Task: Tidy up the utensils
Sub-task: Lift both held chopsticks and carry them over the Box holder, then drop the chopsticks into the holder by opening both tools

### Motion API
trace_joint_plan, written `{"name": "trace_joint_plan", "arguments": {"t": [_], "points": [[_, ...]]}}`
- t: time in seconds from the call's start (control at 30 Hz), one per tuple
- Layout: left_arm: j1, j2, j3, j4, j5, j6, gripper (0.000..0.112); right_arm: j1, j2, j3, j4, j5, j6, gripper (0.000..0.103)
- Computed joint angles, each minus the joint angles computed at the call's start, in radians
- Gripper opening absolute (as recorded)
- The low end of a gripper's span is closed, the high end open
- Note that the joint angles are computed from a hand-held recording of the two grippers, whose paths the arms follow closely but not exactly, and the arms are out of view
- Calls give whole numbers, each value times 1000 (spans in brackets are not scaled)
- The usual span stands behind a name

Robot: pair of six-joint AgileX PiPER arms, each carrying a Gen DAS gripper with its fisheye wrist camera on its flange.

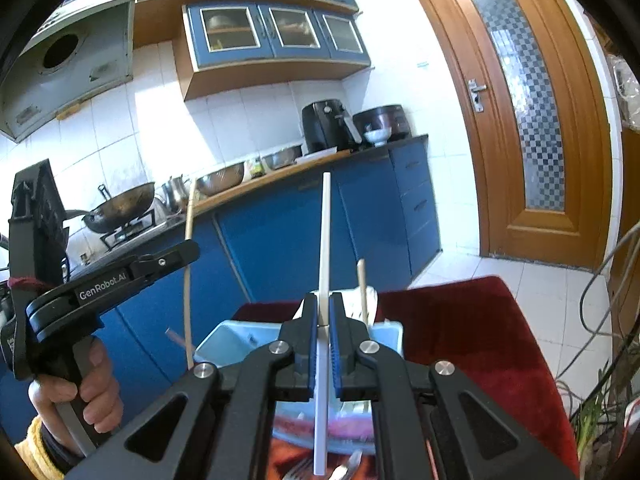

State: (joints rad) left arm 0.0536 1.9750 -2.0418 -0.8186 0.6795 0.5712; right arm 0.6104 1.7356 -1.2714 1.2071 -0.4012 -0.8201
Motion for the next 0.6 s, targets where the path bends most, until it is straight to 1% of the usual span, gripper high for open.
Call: {"name": "trace_joint_plan", "arguments": {"t": [0.03,0.17,0.23,0.3,0.43,0.6], "points": [[-1,9,-6,-4,-23,2,2,-3,10,-8,-24,-9,18,7],[-17,31,20,-44,-160,48,2,-20,62,-43,-129,-59,99,7],[-29,39,34,-55,-207,77,2,-26,100,-69,-168,-95,123,7],[-40,52,44,-64,-241,109,2,-33,129,-89,-200,-107,145,7],[-59,76,57,-79,-277,166,2,-43,181,-122,-228,-117,144,7],[-66,95,74,-104,-285,197,2,-44,218,-127,-252,-137,146,7]]}}
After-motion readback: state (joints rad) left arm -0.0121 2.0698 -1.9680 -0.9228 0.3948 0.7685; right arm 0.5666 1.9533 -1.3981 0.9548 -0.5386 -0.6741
